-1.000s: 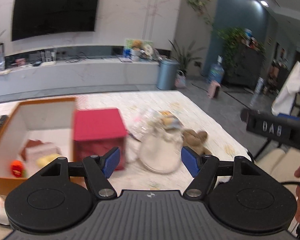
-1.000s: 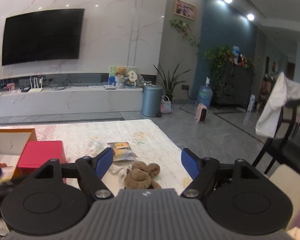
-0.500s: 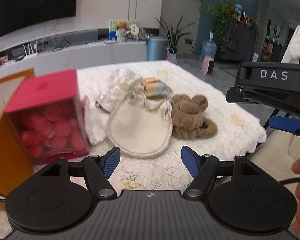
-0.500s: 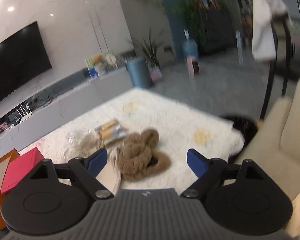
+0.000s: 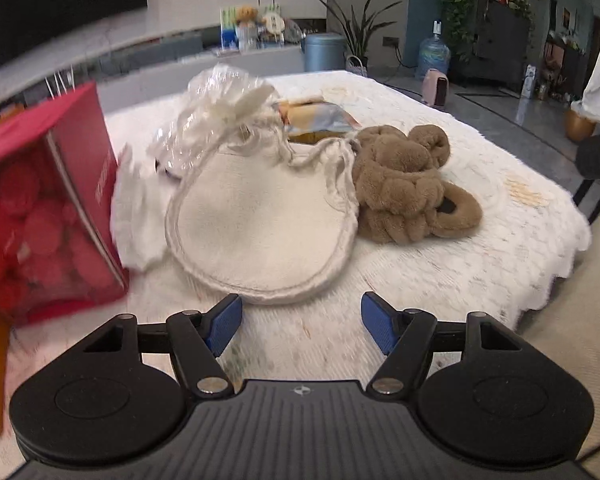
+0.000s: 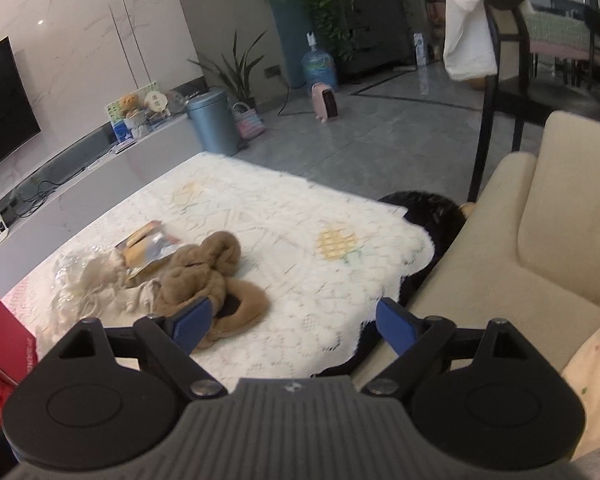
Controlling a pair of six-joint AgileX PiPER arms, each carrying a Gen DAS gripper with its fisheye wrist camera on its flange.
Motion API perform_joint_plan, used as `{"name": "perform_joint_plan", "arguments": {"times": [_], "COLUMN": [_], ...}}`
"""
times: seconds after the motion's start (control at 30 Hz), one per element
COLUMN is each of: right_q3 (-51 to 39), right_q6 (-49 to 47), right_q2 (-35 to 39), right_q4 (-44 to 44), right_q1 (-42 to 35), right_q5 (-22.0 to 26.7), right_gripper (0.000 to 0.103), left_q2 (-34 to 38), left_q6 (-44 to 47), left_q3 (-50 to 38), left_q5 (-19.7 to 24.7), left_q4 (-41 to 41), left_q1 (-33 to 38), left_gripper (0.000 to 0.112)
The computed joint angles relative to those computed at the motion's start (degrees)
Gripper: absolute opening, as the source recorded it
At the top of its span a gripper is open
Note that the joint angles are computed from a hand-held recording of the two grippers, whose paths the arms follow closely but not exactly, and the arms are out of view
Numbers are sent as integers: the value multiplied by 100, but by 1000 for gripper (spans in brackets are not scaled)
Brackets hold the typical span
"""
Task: Organize soft objects
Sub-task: 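Move both open tools back to the soft items on the lace table, then close the left tool on the edge of the white round cloth pouch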
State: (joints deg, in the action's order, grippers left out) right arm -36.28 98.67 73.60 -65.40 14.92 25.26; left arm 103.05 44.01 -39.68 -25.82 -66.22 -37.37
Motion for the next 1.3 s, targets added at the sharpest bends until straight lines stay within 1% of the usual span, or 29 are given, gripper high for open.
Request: {"name": "perform_joint_plan", "arguments": {"times": [0.03,0.17,0.23,0.3,0.33,0.37,0.4,0.43,0.47,0.5,0.57,0.6,0.63,0.67,0.73,0.83,0.93,1.0,1.03,1.07,1.1,1.13,1.2,1.27,1.3], "right_q3": [-11,-95,-112,-129,-134,-138,-144,-155,-177,-202,-239,-246,-249,-245,-226,-244,-275,-287,-291,-290,-289,-293,-316,-334,-344], "right_q6": [2,-397,-488,-489,-461,-456,-462,-471,-488,-525,-612,-618,-628,-636,-623,-668,-731,-734,-727,-705,-676,-673,-721,-760,-773], "right_q2": [42,217,241,262,269,276,285,306,338,373,423,428,427,417,406,454,509,540,556,569,590,611,654,684,696], "right_q4": [-18,278,295,239,208,204,220,237,249,260,257,234,225,225,207,237,287,293,286,257,208,179,182,186,197], "right_q1": [13,-6,34,87,114,122,131,142,167,201,284,323,342,347,333,339,342,348,353,358,361,371,412,450,471], "right_q5": [6,-147,-142,-83,-39,-8,19,56,117,182,291,332,341,322,264,295,322,328,330,324,305,307,358,396,420], "right_gripper": [88,88,88,88,88,88,88,88,88,88,88,88,88,88,89,89,89,89,89,89,89,90,90,90,90], "left_q2": [54,81,48,-27,-78,-107,-140,-151,-172,-187,-181,-161,-175,-166,-131,-66,20,91,126,179,213,221,136,-49,-171], "left_q6": [-39,-304,-210,99,35,-259,-760,-1107,-1311,-1476,-1622,-1806,-2108,-2180,-2176,-2308,-2379,-2287,-2130,-1946,-1948,-2026,-2286,-3035,-3378], "left_q3": [-33,-60,-36,-21,24,92,200,225,214,175,49,18,76,74,13,-46,-156,-194,-183,-182,-132,-68,98,383,506], "left_q5": [-64,6,-34,-64,-116,-239,-400,-467,-422,-269,177,296,203,165,248,190,240,88,-96,-326,-521,-611,-606,-551,-449], "left_q4": [36,191,30,-304,-286,-112,181,361,437,501,515,659,932,976,1000,1113,1301,1199,999,734,682,762,983,1582,1908], "left_q1": [-17,98,75,45,40,38,52,111,214,362,698,823,853,879,965,983,1015,926,819,694,606,578,607,732,821], "left_gripper": [83,86,86,85,85,84,84,84,84,84,84,84,84,84,84,84,83,73,59,49,44,36,28,15,14]}}
